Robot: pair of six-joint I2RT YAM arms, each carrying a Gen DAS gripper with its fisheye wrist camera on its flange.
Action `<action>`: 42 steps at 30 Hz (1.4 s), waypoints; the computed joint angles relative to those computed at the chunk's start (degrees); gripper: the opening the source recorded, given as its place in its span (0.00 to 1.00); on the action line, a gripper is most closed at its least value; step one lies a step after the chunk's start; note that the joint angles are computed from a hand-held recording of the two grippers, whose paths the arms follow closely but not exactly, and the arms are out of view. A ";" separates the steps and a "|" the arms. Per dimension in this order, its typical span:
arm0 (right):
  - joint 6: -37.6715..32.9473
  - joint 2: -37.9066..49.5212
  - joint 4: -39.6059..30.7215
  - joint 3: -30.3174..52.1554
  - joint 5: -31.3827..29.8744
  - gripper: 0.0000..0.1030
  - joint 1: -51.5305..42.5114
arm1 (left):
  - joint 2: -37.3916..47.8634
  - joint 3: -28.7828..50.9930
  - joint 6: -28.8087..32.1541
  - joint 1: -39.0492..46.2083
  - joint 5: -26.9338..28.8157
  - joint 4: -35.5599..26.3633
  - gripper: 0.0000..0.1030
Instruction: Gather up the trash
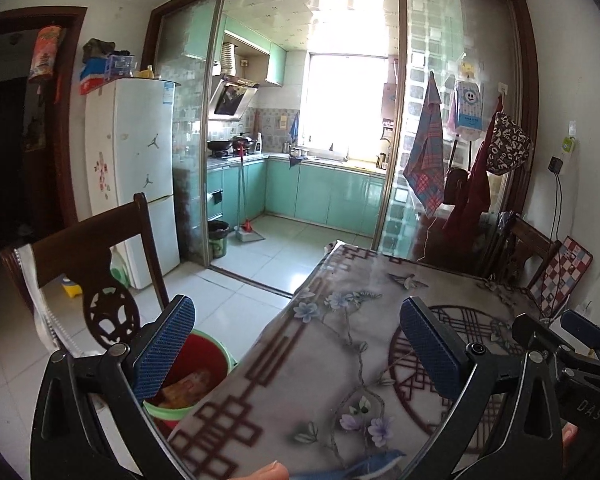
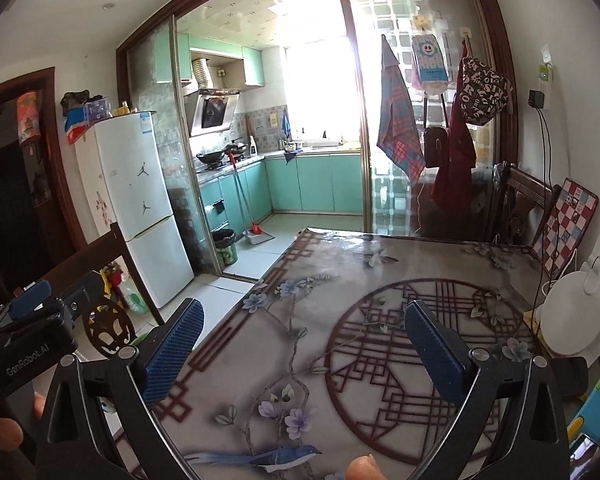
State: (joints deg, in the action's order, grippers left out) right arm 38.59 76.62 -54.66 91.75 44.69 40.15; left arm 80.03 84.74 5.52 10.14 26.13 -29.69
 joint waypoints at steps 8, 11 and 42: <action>-0.40 0.75 -0.17 0.80 -1.24 0.98 -1.60 | 1.59 2.25 -0.10 -0.74 -2.19 -2.60 1.00; -0.33 1.14 0.03 1.15 -1.63 0.98 -1.86 | 1.43 2.00 0.58 -1.17 -2.88 -2.89 1.00; -1.01 -0.59 1.79 -1.28 -1.69 0.98 -3.60 | 0.78 1.51 2.95 -4.87 -7.65 -3.41 1.00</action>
